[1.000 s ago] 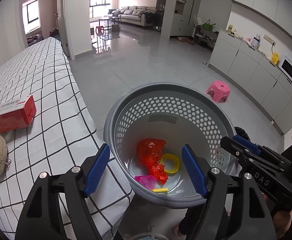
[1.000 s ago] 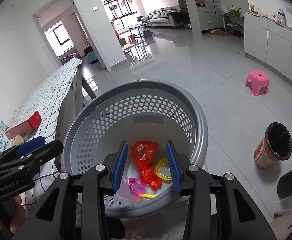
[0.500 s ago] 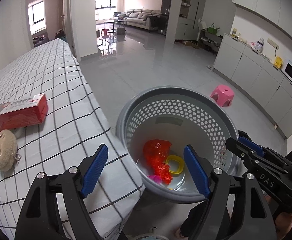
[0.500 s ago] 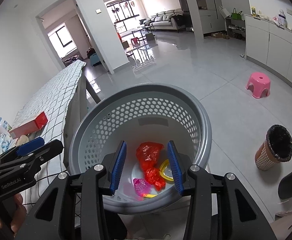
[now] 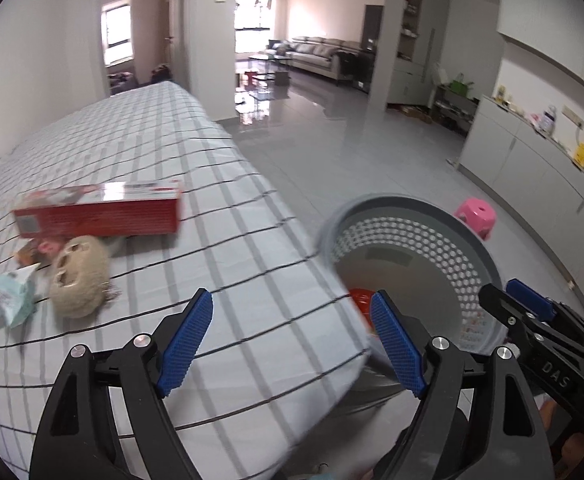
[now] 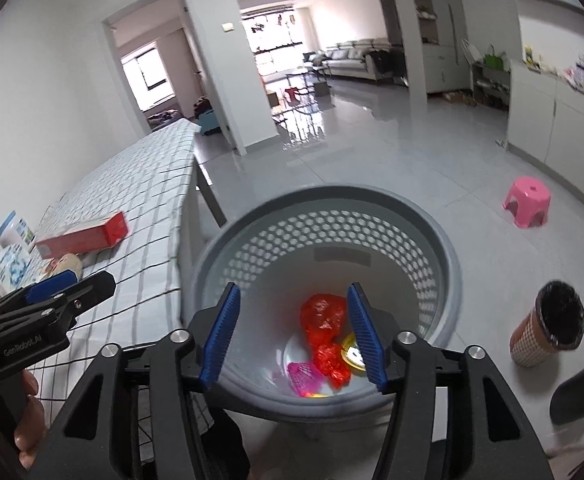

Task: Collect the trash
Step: 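Withdraw both grippers from the basket back over the table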

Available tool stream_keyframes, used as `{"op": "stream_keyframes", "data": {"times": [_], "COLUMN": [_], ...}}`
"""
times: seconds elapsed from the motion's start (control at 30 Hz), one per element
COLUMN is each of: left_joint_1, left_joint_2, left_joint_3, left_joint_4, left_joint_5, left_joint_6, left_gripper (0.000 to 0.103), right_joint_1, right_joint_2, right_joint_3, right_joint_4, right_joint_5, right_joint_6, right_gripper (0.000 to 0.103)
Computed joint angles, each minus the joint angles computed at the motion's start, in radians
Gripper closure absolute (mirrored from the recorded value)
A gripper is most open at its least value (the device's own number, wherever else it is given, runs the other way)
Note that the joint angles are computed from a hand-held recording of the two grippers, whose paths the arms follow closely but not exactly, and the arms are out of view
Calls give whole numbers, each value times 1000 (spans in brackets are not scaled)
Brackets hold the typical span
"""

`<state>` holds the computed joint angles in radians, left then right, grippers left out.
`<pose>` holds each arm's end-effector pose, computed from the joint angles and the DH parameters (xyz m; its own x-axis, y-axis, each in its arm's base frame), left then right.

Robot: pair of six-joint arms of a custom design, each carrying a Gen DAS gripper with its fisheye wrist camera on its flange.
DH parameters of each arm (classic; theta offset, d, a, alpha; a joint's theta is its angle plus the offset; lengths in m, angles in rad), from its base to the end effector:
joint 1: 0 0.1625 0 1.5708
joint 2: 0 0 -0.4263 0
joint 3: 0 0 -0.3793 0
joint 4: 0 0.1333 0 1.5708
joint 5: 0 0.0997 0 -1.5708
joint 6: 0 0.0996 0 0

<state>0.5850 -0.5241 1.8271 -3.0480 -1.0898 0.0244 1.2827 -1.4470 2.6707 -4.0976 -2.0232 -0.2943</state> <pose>-0.3870 -0.4715 -0.0596 -0.5362 0.7079 -0.4598 0.8344 0.5267 -0.1622 0.0024 -0.3078 0.3013 -0.7324 0.5578 0.3904 -0.1435 0.4341 -0.8894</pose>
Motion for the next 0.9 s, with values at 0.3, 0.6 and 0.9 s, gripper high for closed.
{"op": "stream_keyframes", "data": {"times": [0.3, 0.6, 0.9], "left_joint_1": [57, 142, 218], "left_joint_2": [-84, -167, -206], "left_joint_3": [64, 97, 87], "left_joint_4": [-56, -106, -131], "left_joint_5": [135, 241, 337], "left_joint_6": [-2, -11, -9], "left_gripper": [19, 17, 15], "right_joint_1": [139, 246, 315], "right_joint_2": [154, 289, 397], "right_joint_3": [-118, -259, -394], "right_joint_4": [39, 144, 260], "right_joint_5": [-43, -78, -80], "right_joint_6": [-34, -63, -75], "right_gripper": [37, 33, 32]}}
